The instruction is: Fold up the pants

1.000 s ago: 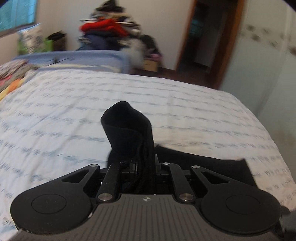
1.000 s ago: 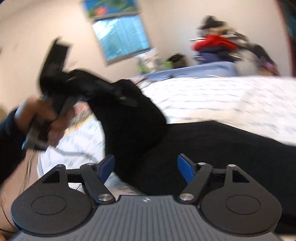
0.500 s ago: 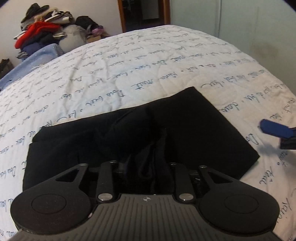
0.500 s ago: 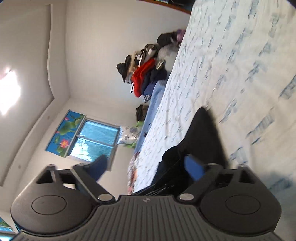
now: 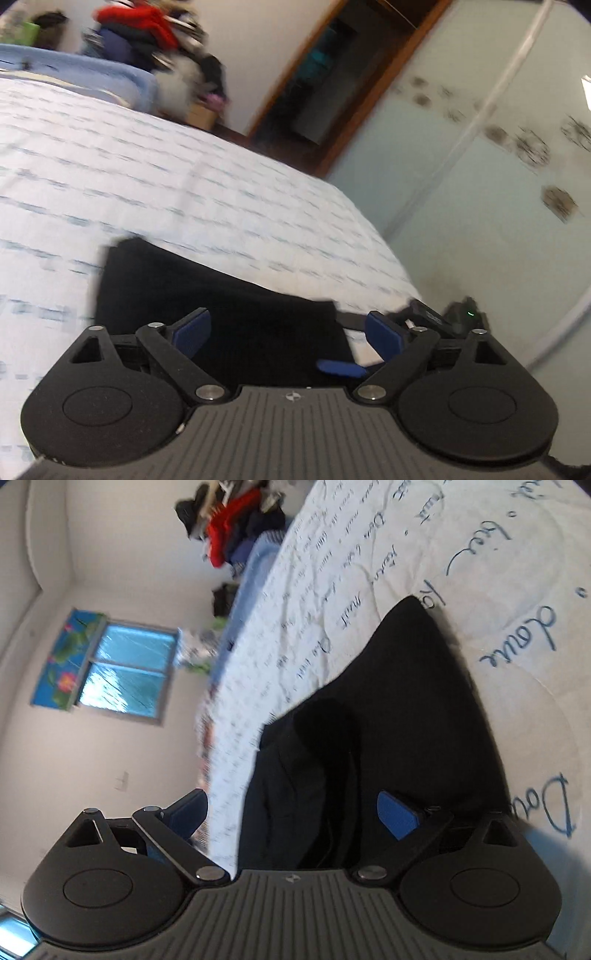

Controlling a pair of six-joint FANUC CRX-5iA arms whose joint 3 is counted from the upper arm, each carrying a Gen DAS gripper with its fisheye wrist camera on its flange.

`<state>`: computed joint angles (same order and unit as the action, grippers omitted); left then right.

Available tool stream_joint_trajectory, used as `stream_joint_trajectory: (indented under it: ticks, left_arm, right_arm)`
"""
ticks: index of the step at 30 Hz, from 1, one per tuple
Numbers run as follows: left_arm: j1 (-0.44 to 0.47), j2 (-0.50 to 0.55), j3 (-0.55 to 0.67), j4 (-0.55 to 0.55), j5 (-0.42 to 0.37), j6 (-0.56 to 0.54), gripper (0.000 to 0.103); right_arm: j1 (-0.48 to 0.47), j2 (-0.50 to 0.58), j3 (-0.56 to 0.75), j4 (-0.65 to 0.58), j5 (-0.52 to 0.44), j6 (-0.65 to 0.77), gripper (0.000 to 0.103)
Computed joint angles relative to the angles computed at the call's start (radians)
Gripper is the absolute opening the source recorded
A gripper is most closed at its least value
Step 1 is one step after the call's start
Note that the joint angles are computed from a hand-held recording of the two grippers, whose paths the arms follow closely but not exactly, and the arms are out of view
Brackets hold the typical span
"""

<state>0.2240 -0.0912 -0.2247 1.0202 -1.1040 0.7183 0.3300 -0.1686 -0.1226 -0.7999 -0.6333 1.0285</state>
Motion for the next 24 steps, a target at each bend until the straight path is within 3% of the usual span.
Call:
stream_joint_trajectory:
  ticks: [4,10,12,16,19,21,22,23,24]
  left_arm:
    - [0.034,0.016,0.002,-0.039,0.027,0.029,0.092]
    - [0.085,0.089,0.016,-0.031,-0.031,0.095,0.092]
    - [0.094,0.089,0.007,-0.019,-0.045,0.069,0.092]
    - [0.100,0.074,-0.026,0.003,-0.076,-0.006,0.092]
    - [0.096,0.056,-0.042,-0.015,-0.080,-0.040,0.092]
    - [0.094,0.043,-0.052,-0.028,-0.068,-0.049,0.093]
    - [0.094,0.038,-0.055,-0.034,-0.065,-0.046,0.096]
    - [0.095,0.037,-0.056,-0.037,-0.062,-0.039,0.097]
    - [0.095,0.038,-0.056,-0.039,-0.061,-0.030,0.097]
  right_arm:
    - [0.027,0.039,0.071,0.111,-0.110,-0.075,0.100]
    - [0.063,0.136,0.225,0.217,-0.311,-0.104,0.103]
    - [0.069,0.151,0.243,0.205,-0.328,-0.108,0.103]
    - [0.026,0.172,0.260,0.014,-0.338,-0.016,0.103]
    - [0.091,0.161,0.226,0.130,-0.254,-0.080,0.102]
    - [0.136,0.151,0.203,0.204,-0.181,-0.103,0.090]
    - [0.171,0.153,0.201,0.284,-0.167,-0.119,0.050]
    - [0.202,0.163,0.208,0.361,-0.183,-0.129,0.018]
    - [0.215,0.164,0.209,0.385,-0.190,-0.117,0.019]
